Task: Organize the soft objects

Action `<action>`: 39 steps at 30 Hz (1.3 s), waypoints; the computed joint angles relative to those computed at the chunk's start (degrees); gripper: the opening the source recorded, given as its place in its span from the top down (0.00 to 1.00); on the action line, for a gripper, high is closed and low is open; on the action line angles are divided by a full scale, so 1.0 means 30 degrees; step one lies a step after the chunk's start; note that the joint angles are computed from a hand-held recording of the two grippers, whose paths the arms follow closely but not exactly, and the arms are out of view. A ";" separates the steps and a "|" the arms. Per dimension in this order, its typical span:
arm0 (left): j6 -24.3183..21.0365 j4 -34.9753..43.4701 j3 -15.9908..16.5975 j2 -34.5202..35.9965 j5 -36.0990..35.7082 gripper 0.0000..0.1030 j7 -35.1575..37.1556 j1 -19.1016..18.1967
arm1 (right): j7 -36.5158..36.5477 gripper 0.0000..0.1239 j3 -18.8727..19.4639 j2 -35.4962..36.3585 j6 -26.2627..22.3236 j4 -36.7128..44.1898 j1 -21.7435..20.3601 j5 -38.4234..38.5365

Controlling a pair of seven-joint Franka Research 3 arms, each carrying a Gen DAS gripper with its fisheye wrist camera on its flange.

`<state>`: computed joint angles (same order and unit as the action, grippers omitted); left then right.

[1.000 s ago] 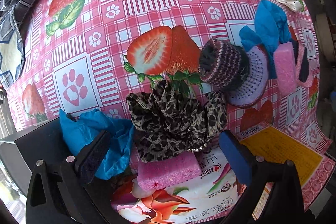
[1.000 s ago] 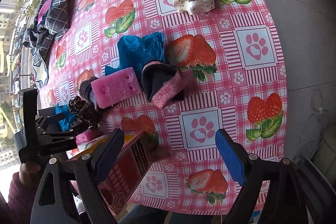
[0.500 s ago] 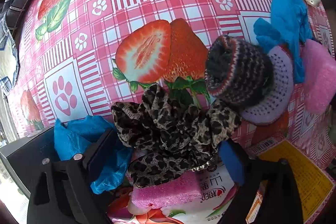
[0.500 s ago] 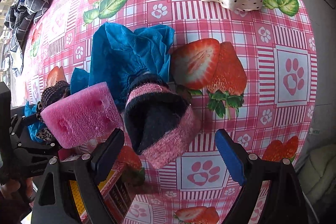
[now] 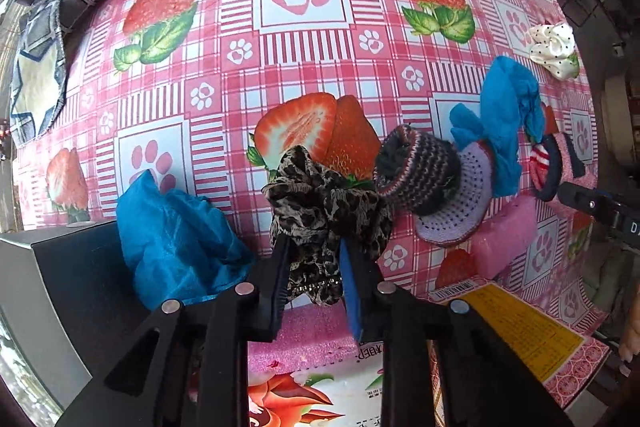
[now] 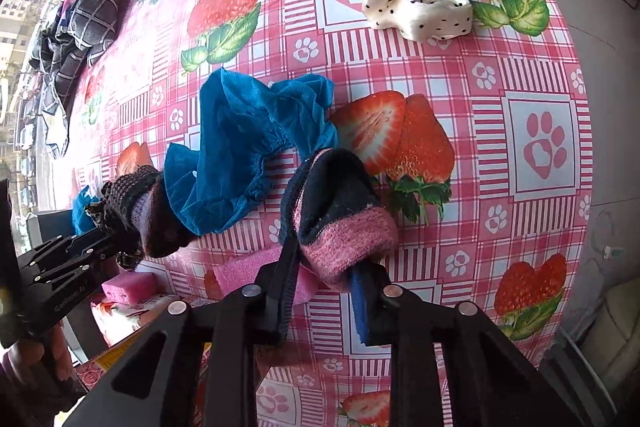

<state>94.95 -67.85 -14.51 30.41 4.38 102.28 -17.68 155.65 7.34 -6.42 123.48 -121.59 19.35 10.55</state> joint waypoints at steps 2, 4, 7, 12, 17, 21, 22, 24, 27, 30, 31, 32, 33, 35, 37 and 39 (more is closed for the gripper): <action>0.0212 0.0082 -0.0018 -0.0149 -0.0177 0.78 0.0094 0.0167 | 0.0395 0.80 0.0047 -0.0363 0.0078 -0.0118 -0.0010 -0.0102; -0.0149 0.1072 0.0035 0.0282 -0.0054 0.80 0.0203 0.0075 | 0.0615 0.80 0.0129 -0.0650 0.0023 -0.0176 -0.0011 -0.0295; -0.0299 0.1127 0.0254 0.0469 0.0574 0.76 0.0181 -0.0181 | 0.0619 0.80 0.0195 -0.0750 -0.0069 -0.0057 -0.0017 -0.0406; -0.0247 0.1216 0.0310 0.1044 0.1031 0.33 -0.0062 -0.0450 | 0.1195 0.80 0.0329 -0.0958 -0.0019 -0.0322 0.0066 -0.0297; -0.0591 0.2017 0.0173 0.1697 0.1368 0.24 0.0458 -0.0985 | 0.1110 0.79 0.0291 -0.1855 0.0582 -0.1506 0.0135 0.0600; -0.1108 0.3040 0.0189 0.2514 0.1525 0.22 0.0501 -0.1606 | 0.1399 0.37 0.0357 -0.1590 0.0371 -0.1397 -0.0078 0.0277; -0.0676 0.2504 0.0195 0.2447 0.1532 0.22 0.0445 -0.1635 | 0.1558 0.37 0.0426 -0.1458 0.0473 -0.1328 -0.0137 -0.0115; -0.0767 0.2666 0.0151 0.2791 0.1560 0.21 0.0148 -0.1976 | 0.1241 0.37 0.0364 -0.0905 -0.0229 -0.0772 -0.0175 -0.0582; -0.0923 0.3676 0.0242 0.3877 0.1770 0.21 -0.0172 -0.2600 | 0.1241 0.37 0.0178 0.0122 -0.1835 0.0102 -0.0198 -0.0949; -0.1080 0.4061 0.0303 0.4285 0.1956 0.21 -0.0422 -0.3052 | 0.1401 0.37 -0.0073 0.0114 -0.0854 -0.0677 -0.0199 -0.0098; -0.0712 0.3547 0.0277 0.4100 0.1954 0.21 -0.0652 -0.3141 | 0.1188 0.37 -0.0143 0.0210 -0.0714 -0.0773 -0.0197 0.0200; -0.0692 0.3573 0.0250 0.4125 0.1899 0.22 -0.0732 -0.3148 | 0.0996 0.43 -0.0171 0.0383 -0.0751 -0.0709 -0.0186 0.0310; -0.0629 0.3296 0.0161 0.3858 0.1672 0.27 -0.0694 -0.2948 | 0.0806 0.48 -0.0183 0.0483 -0.0693 -0.0669 -0.0165 0.0364; -0.0078 0.2472 0.0002 0.3255 0.1335 0.44 -0.0684 -0.2633 | 0.0578 0.70 -0.0170 0.0503 -0.0437 -0.0585 -0.0112 0.0255; 0.0050 0.1466 -0.0199 0.2408 0.0777 0.76 -0.0722 -0.2162 | 0.0187 0.78 -0.0187 0.0550 -0.0297 -0.0404 -0.0065 0.0503; 0.0451 0.0994 -0.0201 0.1921 0.0705 0.77 -0.0912 -0.2028 | 0.0407 0.80 -0.0120 0.0753 -0.1104 0.0305 -0.0037 -0.0270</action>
<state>96.30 -64.87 -15.11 36.17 6.49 99.54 -23.76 156.87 6.98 -4.16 120.17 -120.68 19.24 9.74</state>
